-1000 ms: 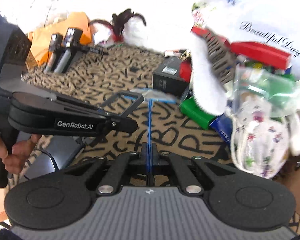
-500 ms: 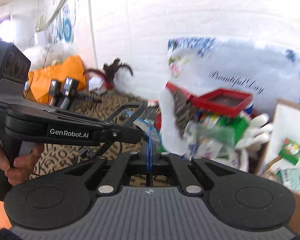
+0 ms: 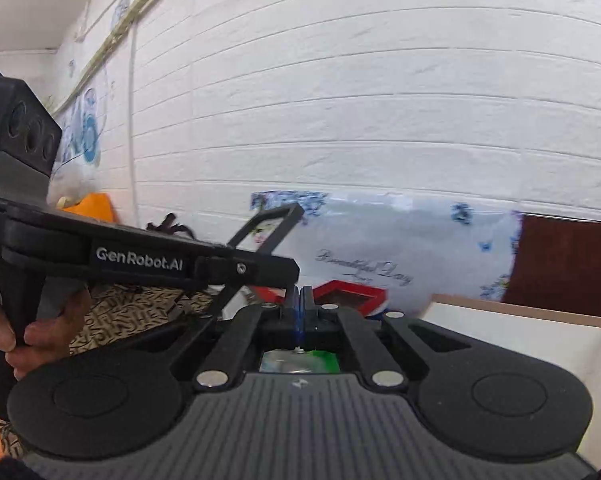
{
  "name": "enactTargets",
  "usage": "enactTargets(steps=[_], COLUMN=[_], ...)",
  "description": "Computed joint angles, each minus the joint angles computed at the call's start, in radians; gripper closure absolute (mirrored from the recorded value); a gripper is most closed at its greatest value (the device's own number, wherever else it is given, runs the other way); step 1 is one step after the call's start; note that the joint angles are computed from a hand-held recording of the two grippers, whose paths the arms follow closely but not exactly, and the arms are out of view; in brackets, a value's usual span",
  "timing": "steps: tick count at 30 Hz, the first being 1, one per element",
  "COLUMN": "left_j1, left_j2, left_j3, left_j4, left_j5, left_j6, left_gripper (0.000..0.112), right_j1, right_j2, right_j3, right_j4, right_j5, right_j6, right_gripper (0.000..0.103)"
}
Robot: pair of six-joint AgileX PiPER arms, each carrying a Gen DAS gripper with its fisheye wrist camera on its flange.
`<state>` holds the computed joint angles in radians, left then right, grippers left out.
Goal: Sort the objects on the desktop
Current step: 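Lift and carry the black frame and blue net over the brown box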
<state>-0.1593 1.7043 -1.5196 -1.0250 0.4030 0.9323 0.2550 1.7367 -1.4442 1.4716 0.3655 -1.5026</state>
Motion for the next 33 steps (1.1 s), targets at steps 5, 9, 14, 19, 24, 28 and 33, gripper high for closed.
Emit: enactTargets(steps=[5, 9, 14, 19, 24, 28, 33], left_j1=[0.013, 0.046, 0.107, 0.172, 0.204, 0.210, 0.223], left_j2=[-0.016, -0.057, -0.104, -0.108, -0.084, -0.094, -0.126], left_j3=[0.065, 0.159, 0.244, 0.288, 0.301, 0.311, 0.336], left_j4=[-0.084, -0.151, -0.233, -0.293, -0.323, -0.302, -0.305], left_j5=[-0.013, -0.029, -0.032, -0.015, -0.004, -0.015, -0.034], left_j6=[0.071, 0.128, 0.210, 0.264, 0.263, 0.242, 0.239], left_gripper=[0.111, 0.111, 0.111, 0.111, 0.111, 0.111, 0.111], right_j1=[-0.062, -0.027, 0.096, 0.153, 0.192, 0.244, 0.248], right_j2=[0.028, 0.144, 0.320, 0.392, 0.421, 0.457, 0.442], right_j3=[0.036, 0.005, -0.114, -0.199, -0.247, -0.269, -0.269], right_j4=[-0.078, -0.303, -0.678, -0.880, -1.004, -1.071, -1.009], right_j5=[0.070, 0.156, 0.161, 0.151, 0.131, 0.045, 0.066], right_j6=[0.088, 0.278, 0.589, 0.741, 0.786, 0.787, 0.800], right_gripper=[0.097, 0.093, 0.089, 0.058, 0.068, 0.093, 0.103])
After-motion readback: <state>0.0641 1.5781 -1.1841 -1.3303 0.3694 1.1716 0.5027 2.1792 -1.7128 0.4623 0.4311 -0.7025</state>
